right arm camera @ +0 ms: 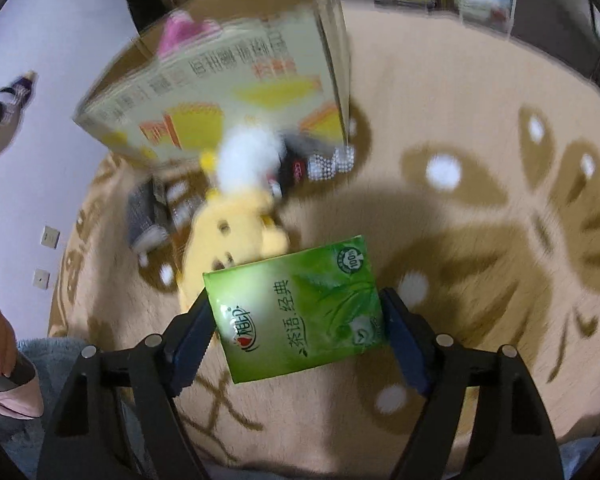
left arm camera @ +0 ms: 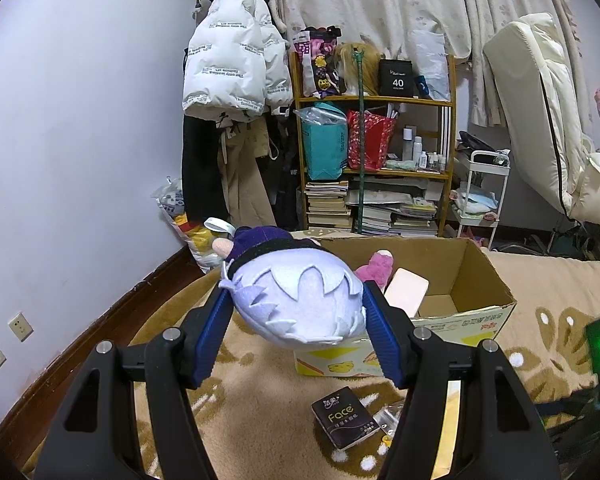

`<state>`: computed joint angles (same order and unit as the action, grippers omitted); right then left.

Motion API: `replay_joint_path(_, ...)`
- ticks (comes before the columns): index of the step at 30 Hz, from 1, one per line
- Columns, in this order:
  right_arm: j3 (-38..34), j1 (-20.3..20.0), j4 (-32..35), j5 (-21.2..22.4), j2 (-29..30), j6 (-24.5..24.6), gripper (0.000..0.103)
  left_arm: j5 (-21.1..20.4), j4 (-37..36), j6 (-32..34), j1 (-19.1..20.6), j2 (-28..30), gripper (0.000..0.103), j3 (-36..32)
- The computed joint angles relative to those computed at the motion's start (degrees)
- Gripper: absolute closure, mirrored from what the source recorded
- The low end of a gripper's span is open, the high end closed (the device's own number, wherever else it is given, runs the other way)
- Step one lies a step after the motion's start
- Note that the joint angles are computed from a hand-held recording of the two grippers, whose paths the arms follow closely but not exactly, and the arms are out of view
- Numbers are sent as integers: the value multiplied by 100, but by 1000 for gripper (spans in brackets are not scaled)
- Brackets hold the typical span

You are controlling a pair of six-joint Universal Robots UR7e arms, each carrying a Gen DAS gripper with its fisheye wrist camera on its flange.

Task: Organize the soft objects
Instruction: 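Grasp and lift the purple-haired doll with the left tool while the right tool lifts the green tissue pack, then carry both items over the box and release them inside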

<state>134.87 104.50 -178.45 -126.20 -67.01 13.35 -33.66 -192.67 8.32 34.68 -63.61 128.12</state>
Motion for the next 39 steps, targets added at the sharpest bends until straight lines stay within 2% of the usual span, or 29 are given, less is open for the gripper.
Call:
replay_joint_path(5,-6,387,-1549,-484,384,-792,19,-14,-113,39,-25,61,39,-16)
replay_joint_path(9,-233,609,-2608,-660,775,-1489,19,-66,-381,303,-13,140,39,-66)
replay_joint_path(19,-941,793,-4470,-886,1493,-3109,19,-195,-909,954,31,506,39,-295)
replay_joint_path(23,-1204,769,-4575,-943,1586,-3434,19,-290,-936,1088,88,630,39,-384)
replay_joint_path(28,-1283,617,-4608,-776,1548,-3510,19,-402,-872,1147,232,726,39,-534)
replay_joint_path(36,-1381,275,-4981,-153,1494,-3737,19,-673,-696,1175,499,968,39,-825)
replay_joint_path(39,-1429,154,-4966,-5,1516,-3662,19,-782,-537,1108,600,1033,39,-932)
